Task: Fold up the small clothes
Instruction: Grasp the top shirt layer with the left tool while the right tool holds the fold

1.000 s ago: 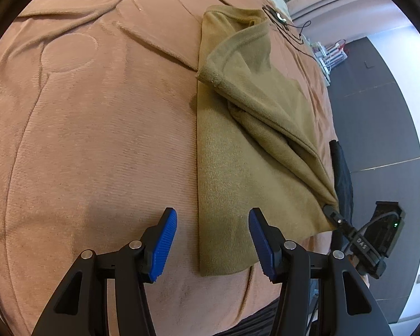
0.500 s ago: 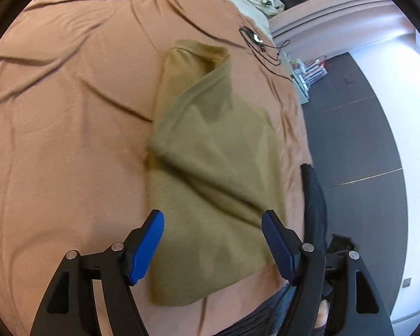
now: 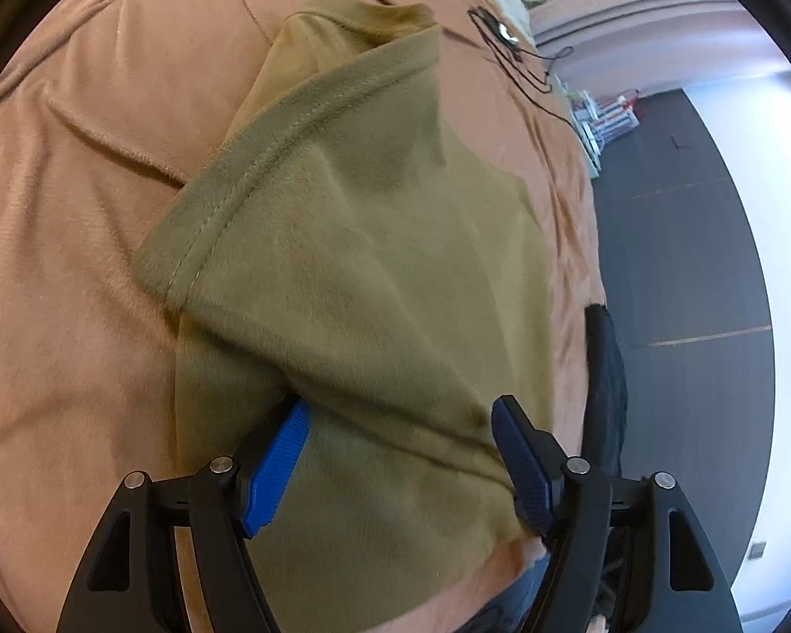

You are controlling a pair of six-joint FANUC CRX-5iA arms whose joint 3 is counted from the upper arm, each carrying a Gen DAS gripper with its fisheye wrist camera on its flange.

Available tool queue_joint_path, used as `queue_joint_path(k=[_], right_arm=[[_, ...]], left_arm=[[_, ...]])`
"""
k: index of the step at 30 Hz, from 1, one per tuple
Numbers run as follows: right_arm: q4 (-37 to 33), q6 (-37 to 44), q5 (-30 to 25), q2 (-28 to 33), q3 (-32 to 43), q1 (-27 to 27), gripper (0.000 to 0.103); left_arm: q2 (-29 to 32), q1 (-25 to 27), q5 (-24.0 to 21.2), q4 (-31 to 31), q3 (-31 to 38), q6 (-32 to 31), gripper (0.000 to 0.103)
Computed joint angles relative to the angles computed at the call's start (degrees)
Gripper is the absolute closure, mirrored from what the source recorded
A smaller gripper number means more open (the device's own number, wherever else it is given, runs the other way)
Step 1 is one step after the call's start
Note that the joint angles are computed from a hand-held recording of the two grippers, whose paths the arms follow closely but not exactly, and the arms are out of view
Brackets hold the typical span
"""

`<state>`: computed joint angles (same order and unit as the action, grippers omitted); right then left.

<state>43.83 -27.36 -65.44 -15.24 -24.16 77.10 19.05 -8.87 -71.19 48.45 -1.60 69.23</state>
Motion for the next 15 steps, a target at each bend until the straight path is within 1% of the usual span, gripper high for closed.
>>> queue_joint_path(k=[1,3,5,9,15], right_arm=[[0.1,-0.1,0.0,0.0,-0.1,0.1,0.099],[0.3,0.0,-0.1,0.0,-0.3,0.3,0.099],[0.3,0.2,-0.1,0.0,-0.3,0.4,0.099],[0.6,0.4,-0.5,0.0,-0.1,0.7,0.099],[1.3,-0.4,-0.1,-0.6,-0.8,1.1,0.099]], left_arm=[[-0.1,0.0,0.6,-0.2,0.0,0.2,0.039],[-0.2,-0.2,1.9,-2.3,1.3,1.9,0.072],[0.1,-0.3,2.0,-1.9,2.1,1.8,0.084],[0.2,-1.3,2.2,-1.6,4.8,-0.1,0.088],[2.9,-3.7,1.5,-1.7,11.5,-0.5,0.089]])
